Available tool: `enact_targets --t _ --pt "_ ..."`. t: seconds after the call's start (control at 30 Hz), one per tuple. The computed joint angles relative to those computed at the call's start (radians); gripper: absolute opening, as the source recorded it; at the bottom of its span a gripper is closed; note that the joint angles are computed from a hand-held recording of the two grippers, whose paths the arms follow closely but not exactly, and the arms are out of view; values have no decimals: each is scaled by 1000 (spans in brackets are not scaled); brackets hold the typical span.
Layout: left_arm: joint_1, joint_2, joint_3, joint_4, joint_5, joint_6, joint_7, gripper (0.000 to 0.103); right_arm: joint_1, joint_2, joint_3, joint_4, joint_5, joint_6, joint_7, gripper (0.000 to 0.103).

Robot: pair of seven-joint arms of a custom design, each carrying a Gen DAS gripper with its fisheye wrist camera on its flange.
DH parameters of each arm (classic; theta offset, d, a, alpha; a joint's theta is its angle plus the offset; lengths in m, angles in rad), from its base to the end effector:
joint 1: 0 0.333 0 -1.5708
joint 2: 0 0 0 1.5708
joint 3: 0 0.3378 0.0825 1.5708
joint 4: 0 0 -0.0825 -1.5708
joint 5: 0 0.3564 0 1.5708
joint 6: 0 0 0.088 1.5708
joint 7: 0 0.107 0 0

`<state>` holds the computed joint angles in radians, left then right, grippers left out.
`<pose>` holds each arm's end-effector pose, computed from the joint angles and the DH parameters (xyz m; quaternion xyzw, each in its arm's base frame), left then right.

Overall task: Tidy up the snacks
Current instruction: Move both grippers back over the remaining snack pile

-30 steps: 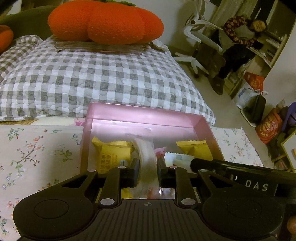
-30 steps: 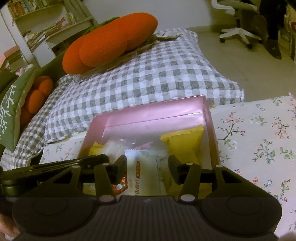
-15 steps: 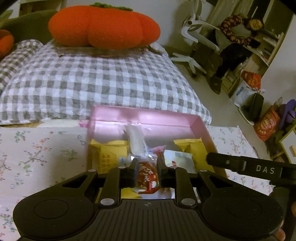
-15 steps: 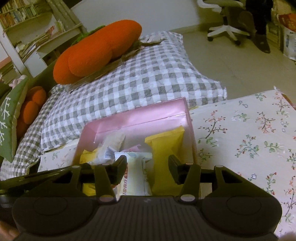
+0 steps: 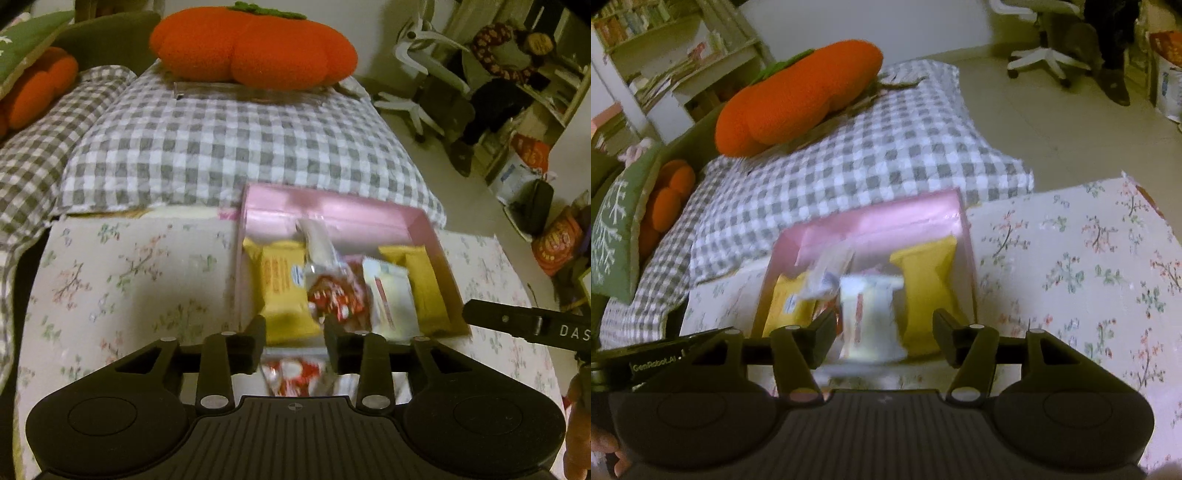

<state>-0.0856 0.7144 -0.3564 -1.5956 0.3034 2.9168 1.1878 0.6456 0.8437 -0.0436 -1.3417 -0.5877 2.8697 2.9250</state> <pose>0.6813 -0.2741 0.3427 -0.6085 0.7241 -0.3081 0.1023 0.6156 0.4740 0.3222 -0.5849 0.7240 -0.1149 0.3472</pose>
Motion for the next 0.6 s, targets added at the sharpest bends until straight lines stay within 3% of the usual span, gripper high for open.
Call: enact_targets --t 0.17,0.23,0.37,0.47,0.6 --pt "-13 -80 13 -115 19 16 -25 56 -14 -36 46 -46 17 -4 -51 58" --pt "-18 -105 16 -152 22 -1 -37 59 -14 -50 54 -63 22 -6 -65 63" --pt "22 -125 -37 -214 -17 -15 -18 64 -4 -70 52 -92 34 -15 -46 73" --pt "12 -135 -28 -239 -22 -17 -21 65 -35 -69 101 -105 76 -31 -71 74" --pt "6 -139 -20 -257 -22 -30 -24 66 -86 -69 199 -101 153 -112 -207 75"
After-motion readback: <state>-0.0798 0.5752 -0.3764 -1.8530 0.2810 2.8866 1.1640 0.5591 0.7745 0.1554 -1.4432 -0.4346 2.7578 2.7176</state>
